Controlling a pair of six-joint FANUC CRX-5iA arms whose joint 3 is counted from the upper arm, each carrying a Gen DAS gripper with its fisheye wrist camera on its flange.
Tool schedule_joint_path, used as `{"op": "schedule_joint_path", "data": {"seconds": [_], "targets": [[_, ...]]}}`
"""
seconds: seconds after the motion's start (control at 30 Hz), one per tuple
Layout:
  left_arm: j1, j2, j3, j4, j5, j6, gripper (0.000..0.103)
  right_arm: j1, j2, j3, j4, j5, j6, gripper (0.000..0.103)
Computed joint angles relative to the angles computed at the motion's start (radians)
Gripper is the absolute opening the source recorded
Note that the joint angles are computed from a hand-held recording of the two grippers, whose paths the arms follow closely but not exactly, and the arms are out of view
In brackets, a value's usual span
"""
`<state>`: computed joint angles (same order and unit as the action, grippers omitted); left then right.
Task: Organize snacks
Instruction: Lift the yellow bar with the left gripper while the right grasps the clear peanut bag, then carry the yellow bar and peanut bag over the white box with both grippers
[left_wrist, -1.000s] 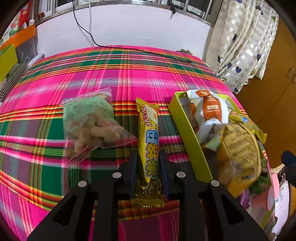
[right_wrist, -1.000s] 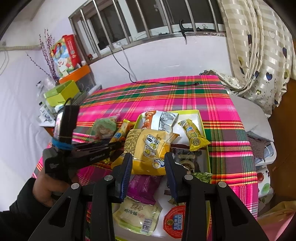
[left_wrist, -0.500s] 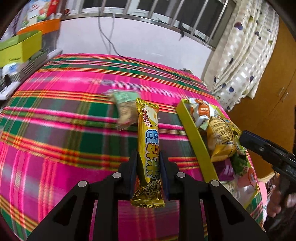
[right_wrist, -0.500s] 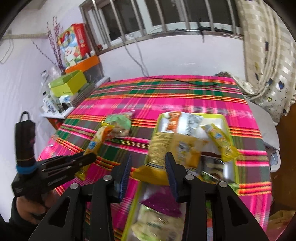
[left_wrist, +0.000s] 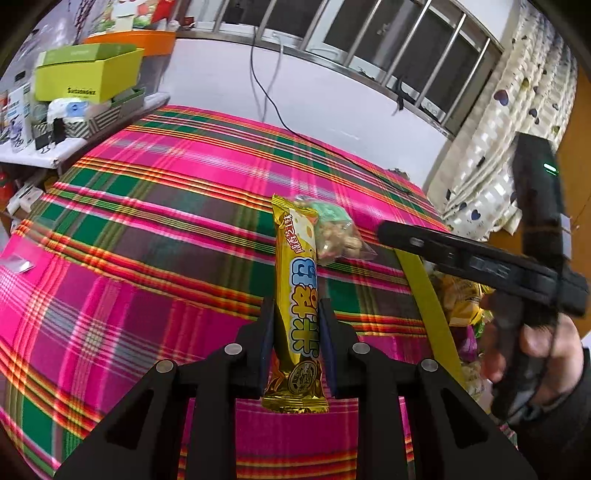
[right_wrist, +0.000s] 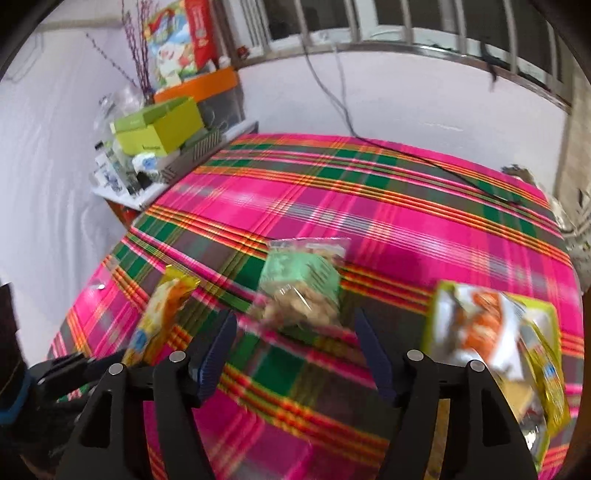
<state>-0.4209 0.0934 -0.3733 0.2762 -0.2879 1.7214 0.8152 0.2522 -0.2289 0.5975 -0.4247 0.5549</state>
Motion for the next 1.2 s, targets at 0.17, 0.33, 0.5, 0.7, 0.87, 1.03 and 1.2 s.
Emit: {"op": "schedule_joint_path", "data": {"seconds": [0.17,0.33,0.5,0.7,0.87,1.03,1.2], "targets": [[0.023,-0.025,-0.061,0.100,0.039,-0.089,0.024,-0.006,0.122,0.173,-0.121,-0.092,0.144,0.067],[0.025,-0.034,-0.118,0.252,0.082,-0.227,0.024,-0.013,0.217,0.298,-0.183,-0.196,0.202,0.067],[0.017,-0.032,-0.153,0.382,0.109,-0.343,0.024,-0.013,0.261,0.352,-0.190,-0.262,0.189,0.056],[0.012,-0.035,-0.165,0.426,0.117,-0.382,0.024,0.001,0.219,0.272,-0.057,-0.216,0.086,0.035],[0.009,-0.038,-0.155,0.384,0.106,-0.344,0.024,0.000,0.192,0.237,-0.056,-0.193,0.077,0.032],[0.009,-0.048,-0.141,0.323,0.091,-0.292,0.024,0.008,0.138,0.166,-0.042,-0.143,0.049,0.031],[0.007,-0.059,-0.123,0.250,0.072,-0.228,0.024,0.025,0.050,0.039,0.087,-0.074,-0.076,0.031]]}}
